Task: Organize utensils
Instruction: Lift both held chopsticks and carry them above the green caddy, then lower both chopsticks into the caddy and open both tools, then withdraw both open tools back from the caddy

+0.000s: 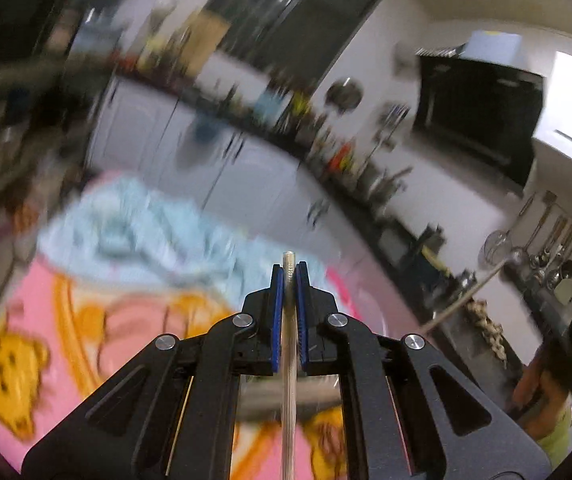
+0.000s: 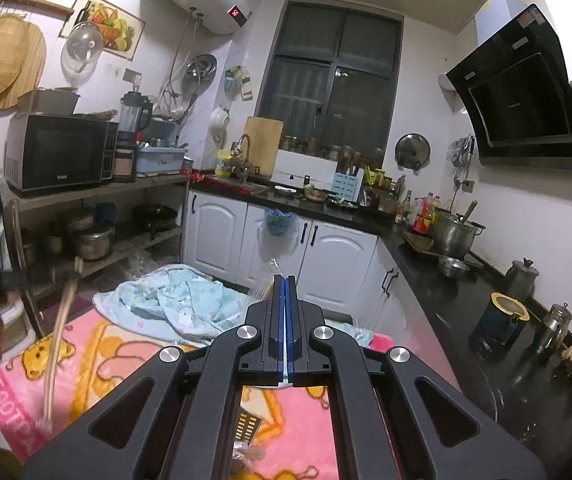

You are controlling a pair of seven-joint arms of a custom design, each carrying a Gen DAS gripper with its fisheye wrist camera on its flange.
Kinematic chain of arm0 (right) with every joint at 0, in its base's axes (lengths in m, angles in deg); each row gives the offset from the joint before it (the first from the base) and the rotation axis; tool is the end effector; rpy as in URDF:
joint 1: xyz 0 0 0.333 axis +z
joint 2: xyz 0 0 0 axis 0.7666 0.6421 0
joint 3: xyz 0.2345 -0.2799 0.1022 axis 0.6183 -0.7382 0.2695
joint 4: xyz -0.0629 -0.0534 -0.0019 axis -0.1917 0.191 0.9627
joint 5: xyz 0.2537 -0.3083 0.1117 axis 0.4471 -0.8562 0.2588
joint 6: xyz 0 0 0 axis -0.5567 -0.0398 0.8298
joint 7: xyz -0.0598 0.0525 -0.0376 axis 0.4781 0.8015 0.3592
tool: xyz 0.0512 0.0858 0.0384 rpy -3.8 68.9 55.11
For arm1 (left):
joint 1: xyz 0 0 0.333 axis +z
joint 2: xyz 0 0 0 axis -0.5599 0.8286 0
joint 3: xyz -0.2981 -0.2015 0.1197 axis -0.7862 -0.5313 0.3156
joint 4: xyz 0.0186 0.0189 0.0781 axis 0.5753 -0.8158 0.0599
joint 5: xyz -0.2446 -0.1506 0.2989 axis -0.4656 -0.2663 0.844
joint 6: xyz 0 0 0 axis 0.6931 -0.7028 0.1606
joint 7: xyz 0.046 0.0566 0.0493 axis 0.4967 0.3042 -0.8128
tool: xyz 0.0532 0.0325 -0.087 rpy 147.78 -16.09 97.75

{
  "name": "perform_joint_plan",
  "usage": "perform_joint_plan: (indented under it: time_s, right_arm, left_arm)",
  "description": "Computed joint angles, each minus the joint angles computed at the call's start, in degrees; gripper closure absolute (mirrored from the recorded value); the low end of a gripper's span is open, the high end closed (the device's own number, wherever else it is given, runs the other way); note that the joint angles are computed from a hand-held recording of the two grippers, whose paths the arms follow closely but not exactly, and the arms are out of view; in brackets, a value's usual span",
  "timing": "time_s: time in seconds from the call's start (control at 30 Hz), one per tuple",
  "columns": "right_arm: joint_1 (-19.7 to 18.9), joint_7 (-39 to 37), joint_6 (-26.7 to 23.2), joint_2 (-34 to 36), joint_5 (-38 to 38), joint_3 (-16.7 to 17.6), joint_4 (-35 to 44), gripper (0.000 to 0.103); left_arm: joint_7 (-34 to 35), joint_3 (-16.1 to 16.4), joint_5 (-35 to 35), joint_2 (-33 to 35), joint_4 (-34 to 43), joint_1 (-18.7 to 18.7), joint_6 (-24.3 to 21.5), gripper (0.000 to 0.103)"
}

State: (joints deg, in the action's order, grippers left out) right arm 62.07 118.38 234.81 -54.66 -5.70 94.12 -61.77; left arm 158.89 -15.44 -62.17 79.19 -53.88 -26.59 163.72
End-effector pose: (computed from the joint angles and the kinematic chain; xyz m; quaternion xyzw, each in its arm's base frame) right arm 0.7200 0.1855 0.7709 -0.7051 0.3663 -0.3919 0.4637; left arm 0.6769 0.0083 0.7185 -0.6503 0.4831 -0.5464 0.2124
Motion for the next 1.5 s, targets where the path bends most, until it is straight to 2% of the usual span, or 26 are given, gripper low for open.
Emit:
perform_joint_plan:
  time_s: [0.2,0.27,0.37,0.4,0.47,0.5,0.57,0.63,0.77,0.87,0.9,0.93,0.97,1.0,1.03,1.07,1.1,1.2,1.27,1.3,1.33,1.37,1.4,1.43,1.47,1.5]
  right_arm:
    - [0.80,0.85,0.31,0.62,-1.81,-0.93,-0.47,0.102]
    - [1.25,1.54,0.47,0.99,-2.72,-1.52,-0.65,0.102]
    - [1.03,1.99,0.16,1.76,-2.92,-1.40,-0.54,0.102]
    - [0.94,2.04,-0.03,1.90,-2.93,-1.33,-0.52,0.102]
    - [1.17,2.62,-0.02,2.40,-3.41,-1.67,-0.51,0.102]
    - [1.11,2.67,-0.13,2.66,-3.48,-1.61,-0.53,0.102]
    - [1.46,3.27,-0.13,2.90,-4.12,-2.04,-0.77,0.102]
    - [1.89,3.92,0.20,3.18,-5.01,-2.58,-1.12,0.102]
    - [2.09,4.72,-0.17,3.68,-5.91,-2.73,-1.42,0.102]
    - [1.86,5.38,-1.24,4.04,-5.79,-2.53,-1.17,0.101]
    - [1.85,5.65,-1.87,4.14,-5.87,-2.59,-1.03,0.096]
    - [2.26,6.39,-2.12,4.27,-6.45,-3.16,-0.85,0.083]
    - [2.40,6.86,-2.18,4.19,-6.76,-3.40,-1.05,0.079]
    - [1.91,6.45,-2.08,4.00,-6.29,-2.76,-1.41,0.076]
    - [1.44,5.85,-1.93,3.70,-5.76,-2.12,-1.91,0.075]
    - [1.36,5.72,-1.64,3.42,-5.67,-2.10,-2.44,0.074]
    - [1.33,5.67,-1.30,3.11,-5.56,-2.06,-2.93,0.071]
    - [0.41,4.32,-0.30,1.97,-3.88,-0.88,-4.54,0.065]
    - [0.07,3.80,0.63,1.07,-2.84,-0.48,-5.82,0.059]
    - [-0.33,3.23,1.07,0.52,-1.97,0.04,-6.55,0.056]
    - [-0.70,2.60,1.41,0.06,-1.17,0.48,-7.17,0.054]
    - [-0.88,2.13,1.82,-0.42,-0.55,0.70,-7.85,0.053]
    - [-1.05,1.68,2.49,-1.09,0.14,0.93,-8.79,0.051]
    - [-1.31,1.09,2.84,-1.52,0.92,1.30,-9.36,0.048]
    - [-1.84,0.14,3.10,-1.92,2.05,1.95,-9.85,0.046]
    - [-2.37,-0.87,3.77,-2.61,3.42,2.64,-10.82,0.043]
  left_arm:
    - [-5.52,-1.89,9.44,5.61,6.81,-2.07,10.09,0.100]
    - [-10.23,0.67,15.21,7.57,8.09,-4.99,13.21,0.100]
    - [-17.71,8.07,23.10,9.89,8.97,-11.34,16.35,0.100]
    - [-20.52,12.33,25.50,10.71,9.20,-14.74,17.40,0.100]
    - [-23.10,16.07,27.66,12.26,9.89,-17.67,19.02,0.100]
    - [-25.94,19.30,30.01,13.41,10.38,-20.06,19.63,0.100]
    - [-26.33,20.96,30.51,14.61,10.92,-21.33,20.26,0.100]
    - [-27.91,24.44,32.16,15.95,11.07,-24.01,21.53,0.100]
    - [-29.78,21.18,36.13,16.94,10.24,-21.45,24.25,0.099]
    - [-31.68,21.28,38.32,17.28,9.38,-21.24,25.05,0.099]
    - [-32.31,20.97,39.15,17.27,9.07,-20.84,25.25,0.099]
    - [-32.97,18.65,40.77,17.16,8.77,-18.80,25.25,0.096]
    - [-33.73,18.07,41.70,17.07,8.49,-18.14,25.25,0.091]
    - [-33.70,16.25,42.32,16.91,8.22,-16.63,25.26,0.088]
    - [-35.15,12.43,45.17,16.52,7.64,-13.30,25.16,0.079]
    - [-35.80,10.62,46.44,16.24,7.24,-11.69,25.02,0.072]
    - [-36.54,9.95,47.34,15.73,6.56,-11.01,24.95,0.071]
    - [-39.12,2.95,51.66,13.97,3.91,-4.73,25.74,0.064]
    - [-41.09,-0.90,54.43,12.60,2.07,-1.02,25.94,0.054]
    - [-42.13,-2.57,55.68,11.91,1.24,0.68,25.69,0.052]
    - [-43.42,-5.53,57.27,10.96,-0.01,3.60,25.55,0.047]
    - [-44.65,-8.52,58.96,10.31,-0.99,6.53,25.48,0.041]
    - [-45.66,-10.24,60.24,9.92,-1.52,8.29,25.32,0.037]
    - [-46.78,-12.17,61.52,9.03,-2.60,10.40,25.03,0.028]
    - [-47.66,-12.10,62.15,8.16,-3.34,10.70,24.63,0.020]
    - [-48.50,-11.83,62.64,7.17,-4.32,10.78,24.50,0.017]
